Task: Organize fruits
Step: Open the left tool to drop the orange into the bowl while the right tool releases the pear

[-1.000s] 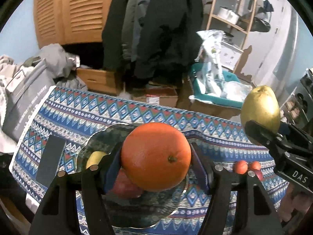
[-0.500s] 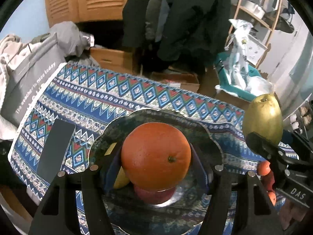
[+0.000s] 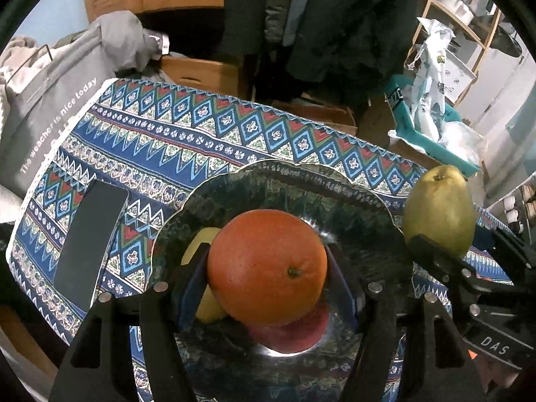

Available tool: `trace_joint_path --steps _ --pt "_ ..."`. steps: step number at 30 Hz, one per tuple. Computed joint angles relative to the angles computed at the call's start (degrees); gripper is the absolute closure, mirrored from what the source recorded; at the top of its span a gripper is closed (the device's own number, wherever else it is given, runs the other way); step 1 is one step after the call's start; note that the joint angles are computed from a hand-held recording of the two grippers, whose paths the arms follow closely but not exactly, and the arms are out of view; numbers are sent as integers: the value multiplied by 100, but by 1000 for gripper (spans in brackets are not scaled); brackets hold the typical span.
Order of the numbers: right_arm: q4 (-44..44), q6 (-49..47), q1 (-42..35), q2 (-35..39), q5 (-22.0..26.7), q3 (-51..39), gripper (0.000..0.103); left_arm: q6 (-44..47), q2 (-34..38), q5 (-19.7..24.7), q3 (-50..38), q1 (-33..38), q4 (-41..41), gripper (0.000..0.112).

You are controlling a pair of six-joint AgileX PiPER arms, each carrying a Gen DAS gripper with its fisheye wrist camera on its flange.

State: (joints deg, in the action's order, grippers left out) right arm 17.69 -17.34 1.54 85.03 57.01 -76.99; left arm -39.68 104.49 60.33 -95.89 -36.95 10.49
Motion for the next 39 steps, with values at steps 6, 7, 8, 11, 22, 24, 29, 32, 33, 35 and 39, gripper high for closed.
trace_joint_path --steps 6,7,8,11,22,24,29,32,33,35,39 --pt "32 -53 82 103 29 15 33 21 -9 12 63 56 -60 44" --pt "23 -40 103 116 22 18 33 30 -8 19 65 64 -84 44" --pt "31 -45 111 126 27 18 33 37 -10 21 72 72 -105 44" --pt "105 -84 97 164 95 -5 33 95 17 61 61 110 -218 44" --pt "261 -215 113 104 90 95 33 174 1 74 90 209 -402 43" --pt "389 -298 56 44 96 7 32 144 -20 84 113 214 -411 44" --pt "452 -228 -117 26 233 -127 32 102 -182 -29 125 113 -258 39" --pt "450 -227 -172 -8 272 -165 32 125 -187 41 53 61 -214 39" --pt "427 -211 -180 -31 275 -162 32 137 -205 40 54 56 -236 39" --pt "460 -240 -236 -76 318 -160 31 145 -224 68 34 24 -230 39" --pt "396 -184 -297 -192 374 -185 29 110 -268 201 -44 -110 -158 39"
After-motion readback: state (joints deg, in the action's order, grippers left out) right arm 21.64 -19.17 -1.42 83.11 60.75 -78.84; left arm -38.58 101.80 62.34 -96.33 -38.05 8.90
